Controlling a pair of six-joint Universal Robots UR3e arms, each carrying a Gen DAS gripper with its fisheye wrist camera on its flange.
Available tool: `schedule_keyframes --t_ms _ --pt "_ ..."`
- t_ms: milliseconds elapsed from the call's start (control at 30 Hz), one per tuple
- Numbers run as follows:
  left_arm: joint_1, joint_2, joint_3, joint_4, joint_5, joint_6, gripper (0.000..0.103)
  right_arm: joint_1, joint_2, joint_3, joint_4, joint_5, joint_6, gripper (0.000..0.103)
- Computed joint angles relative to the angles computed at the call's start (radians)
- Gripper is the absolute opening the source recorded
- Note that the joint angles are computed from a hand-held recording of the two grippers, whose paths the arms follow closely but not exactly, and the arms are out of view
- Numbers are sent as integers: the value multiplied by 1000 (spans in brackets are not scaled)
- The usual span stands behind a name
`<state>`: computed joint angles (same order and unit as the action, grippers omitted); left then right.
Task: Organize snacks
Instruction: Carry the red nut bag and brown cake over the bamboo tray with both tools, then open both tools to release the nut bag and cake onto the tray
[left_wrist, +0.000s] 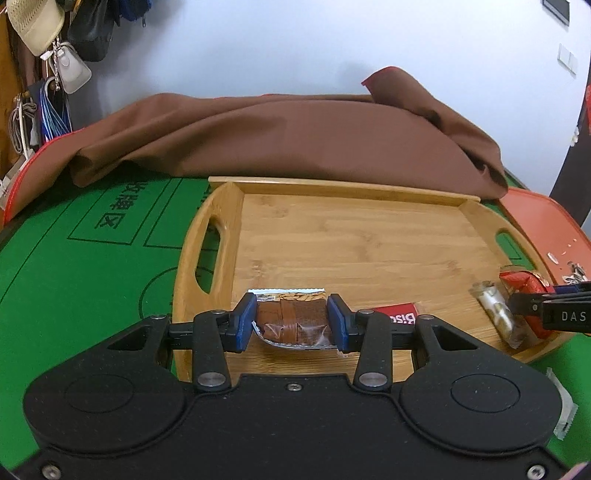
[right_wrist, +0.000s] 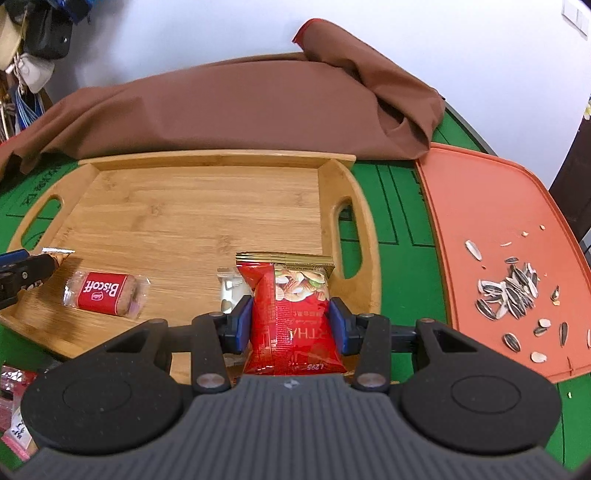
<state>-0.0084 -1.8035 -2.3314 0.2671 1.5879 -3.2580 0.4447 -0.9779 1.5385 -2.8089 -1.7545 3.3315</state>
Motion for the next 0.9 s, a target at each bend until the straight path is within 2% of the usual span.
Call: schedule_keyframes --t_ms 267,467,700,767,833,867,900 --pt "-20 -37 20 1 24 -10 39 7 41 -68 31 -20 -13 49" --pt "-57 -73 38 25 75 -13 40 7 51 -61 8 -34 -19 49" --pt "-56 -74 28 30 67 -15 40 52 67 -54 -13 -60 -43 55" --pt "-52 -69 21 29 58 -13 41 56 63 -52 -14 -53 -41 62" --pt "-53 -64 11 36 59 -13 44 55 50 -41 -21 -43 -41 63" --pt "-55 -59 3 45 62 -12 47 55 42 -31 -28 -41 -43 64" --pt "-57 -53 -6 55 63 -12 54 56 31 -20 -36 -41 -44 68"
